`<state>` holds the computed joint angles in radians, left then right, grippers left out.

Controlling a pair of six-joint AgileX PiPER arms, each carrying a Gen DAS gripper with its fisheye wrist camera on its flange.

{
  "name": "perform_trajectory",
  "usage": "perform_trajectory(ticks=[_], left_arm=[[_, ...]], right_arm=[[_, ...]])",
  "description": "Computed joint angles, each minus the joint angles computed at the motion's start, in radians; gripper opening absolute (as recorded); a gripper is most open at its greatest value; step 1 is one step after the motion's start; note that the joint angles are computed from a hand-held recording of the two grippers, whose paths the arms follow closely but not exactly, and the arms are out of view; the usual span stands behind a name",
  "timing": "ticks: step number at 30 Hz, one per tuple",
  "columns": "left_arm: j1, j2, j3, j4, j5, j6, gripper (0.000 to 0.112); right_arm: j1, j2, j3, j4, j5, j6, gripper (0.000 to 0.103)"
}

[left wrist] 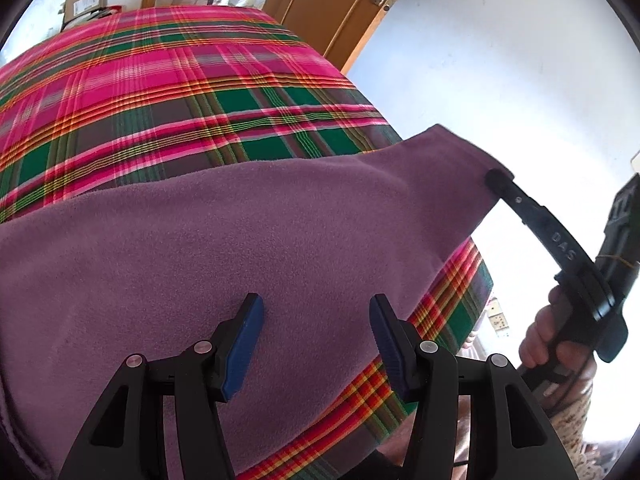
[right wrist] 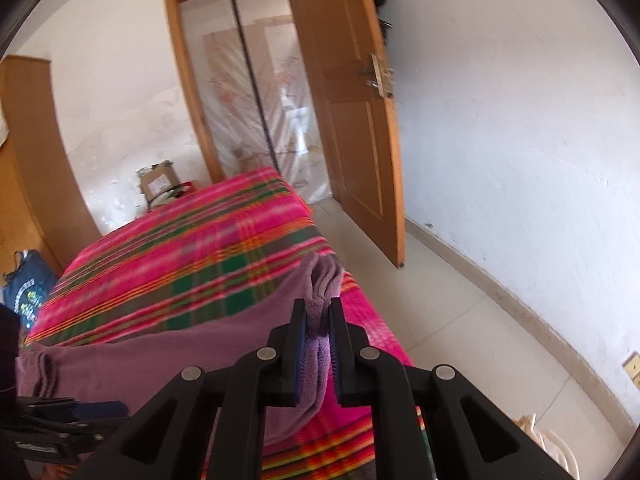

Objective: Fold clothes

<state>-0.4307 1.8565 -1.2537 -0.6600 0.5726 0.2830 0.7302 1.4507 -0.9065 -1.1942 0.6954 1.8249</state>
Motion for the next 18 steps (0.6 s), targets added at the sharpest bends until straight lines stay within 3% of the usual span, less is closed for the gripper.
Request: perform_trajectory(ticks=[3,5,7,18], left_arm=[[0.009,-0.014,0.015,-0.009,-0.009,0.008,0.057],[-0.003,-0.045,0.045,0.047,-0.065,-0.027,0.057],[0.016,-0.07,0.066,-0.005,-0.07,0.022,0.057],[0.139,-0.149,0.125,-0.164,-0.038,0.147,0.057]], right_arm=[[0.046,0.008,-0.044,0.012,0.03,-0.045,0.011],[0.073,0.016,-0.075,0.021,0.039,-0.079,0.011],[0.1,0.034,-0.103,0.013,0.043,-0.1,0.011],[0.186,0.169,-0.26,0.023,0.024,-0.189,0.011]])
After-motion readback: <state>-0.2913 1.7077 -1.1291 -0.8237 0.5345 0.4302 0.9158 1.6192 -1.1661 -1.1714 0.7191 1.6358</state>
